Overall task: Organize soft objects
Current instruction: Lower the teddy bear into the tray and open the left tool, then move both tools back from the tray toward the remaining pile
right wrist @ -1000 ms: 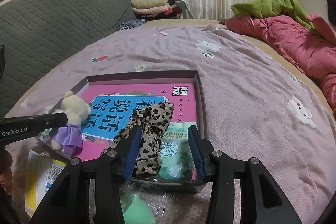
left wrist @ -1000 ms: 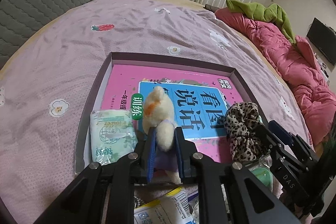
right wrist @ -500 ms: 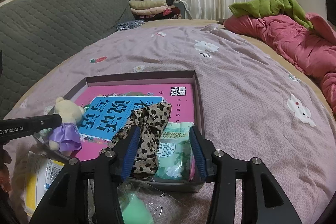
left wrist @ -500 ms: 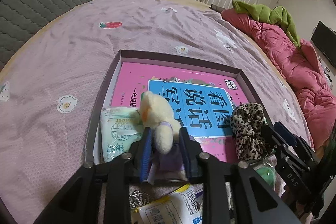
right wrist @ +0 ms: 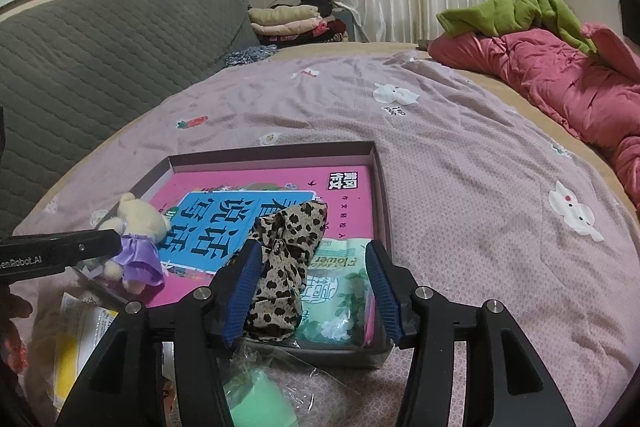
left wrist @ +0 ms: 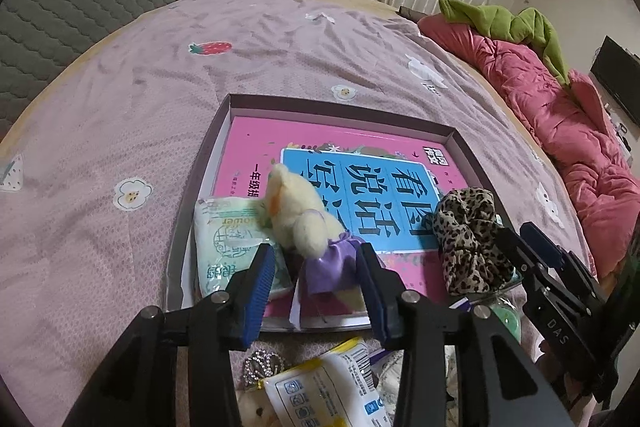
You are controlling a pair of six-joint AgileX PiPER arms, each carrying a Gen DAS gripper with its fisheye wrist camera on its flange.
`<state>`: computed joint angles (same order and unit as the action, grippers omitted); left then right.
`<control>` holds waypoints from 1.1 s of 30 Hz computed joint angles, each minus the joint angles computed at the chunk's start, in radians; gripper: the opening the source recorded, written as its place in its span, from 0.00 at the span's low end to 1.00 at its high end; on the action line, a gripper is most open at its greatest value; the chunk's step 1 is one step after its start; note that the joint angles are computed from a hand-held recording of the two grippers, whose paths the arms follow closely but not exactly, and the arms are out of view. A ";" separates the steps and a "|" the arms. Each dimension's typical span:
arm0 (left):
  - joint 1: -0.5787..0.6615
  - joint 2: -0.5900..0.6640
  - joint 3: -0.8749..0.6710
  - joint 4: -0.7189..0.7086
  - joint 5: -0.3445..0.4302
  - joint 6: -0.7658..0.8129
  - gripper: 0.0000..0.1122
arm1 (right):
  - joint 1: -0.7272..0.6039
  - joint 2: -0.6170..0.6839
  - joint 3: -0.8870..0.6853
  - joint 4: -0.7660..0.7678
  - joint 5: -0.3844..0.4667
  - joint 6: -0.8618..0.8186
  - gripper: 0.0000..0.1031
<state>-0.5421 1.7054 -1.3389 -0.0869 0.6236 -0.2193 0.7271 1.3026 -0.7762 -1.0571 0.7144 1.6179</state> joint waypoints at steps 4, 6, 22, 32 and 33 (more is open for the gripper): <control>-0.002 -0.007 0.005 0.007 0.001 -0.006 0.38 | 0.003 -0.002 0.003 -0.001 0.008 0.007 0.57; -0.003 -0.017 0.013 0.009 -0.005 -0.009 0.38 | 0.005 -0.001 0.003 -0.003 0.010 0.010 0.57; 0.009 -0.089 0.050 0.026 -0.005 -0.020 0.46 | 0.087 -0.051 0.028 -0.120 0.078 0.122 0.68; 0.020 -0.146 0.085 0.071 0.002 -0.056 0.47 | 0.145 -0.087 0.042 -0.153 0.141 0.162 0.71; 0.022 -0.150 0.089 0.071 0.005 -0.056 0.47 | 0.153 -0.089 0.043 -0.156 0.148 0.167 0.71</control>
